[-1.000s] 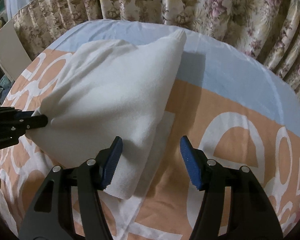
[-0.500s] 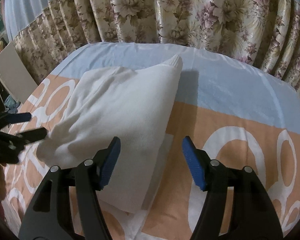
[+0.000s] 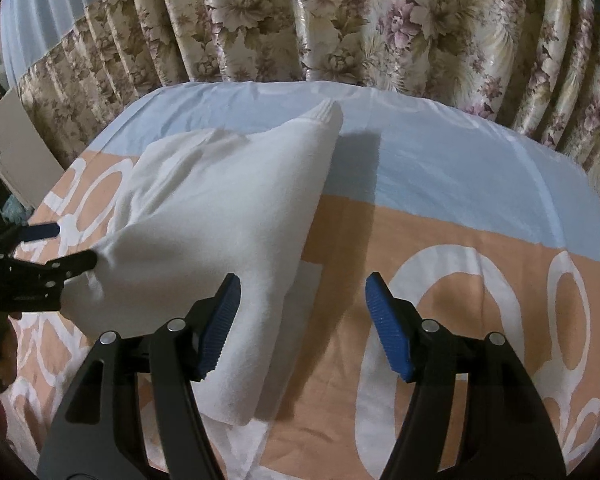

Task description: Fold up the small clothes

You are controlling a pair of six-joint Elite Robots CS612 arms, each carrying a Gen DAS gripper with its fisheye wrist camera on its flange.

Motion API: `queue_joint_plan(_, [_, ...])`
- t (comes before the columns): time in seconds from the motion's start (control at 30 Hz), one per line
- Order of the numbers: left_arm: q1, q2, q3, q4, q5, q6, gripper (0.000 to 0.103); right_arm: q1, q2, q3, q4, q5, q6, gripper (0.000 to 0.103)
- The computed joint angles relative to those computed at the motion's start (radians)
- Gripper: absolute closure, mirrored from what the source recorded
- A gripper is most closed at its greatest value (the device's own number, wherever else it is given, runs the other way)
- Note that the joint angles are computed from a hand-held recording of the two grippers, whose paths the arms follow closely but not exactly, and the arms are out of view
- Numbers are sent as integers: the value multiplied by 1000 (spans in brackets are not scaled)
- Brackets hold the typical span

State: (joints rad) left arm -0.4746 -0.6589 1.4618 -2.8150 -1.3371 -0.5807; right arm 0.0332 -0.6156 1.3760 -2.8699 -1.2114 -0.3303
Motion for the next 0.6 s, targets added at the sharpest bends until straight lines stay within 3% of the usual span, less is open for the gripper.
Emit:
queue_joint_plan(0.13, [-5,-3,5,-52,-66,8,5,-5,4,-15,18,24,17,30])
queue_joint_plan(0.23, [-19,13,-17,-23,-54,48,5,-4,5,-20,14,19,19,29])
queue_joint_plan(0.37, [-18,35,-43,13,-83,55,5,-4,6,-19,8,9,15,29])
queue_joint_plan(0.6, [-21,44,-48,36,-62,67,5,-7,9,-18,16,3,16,29])
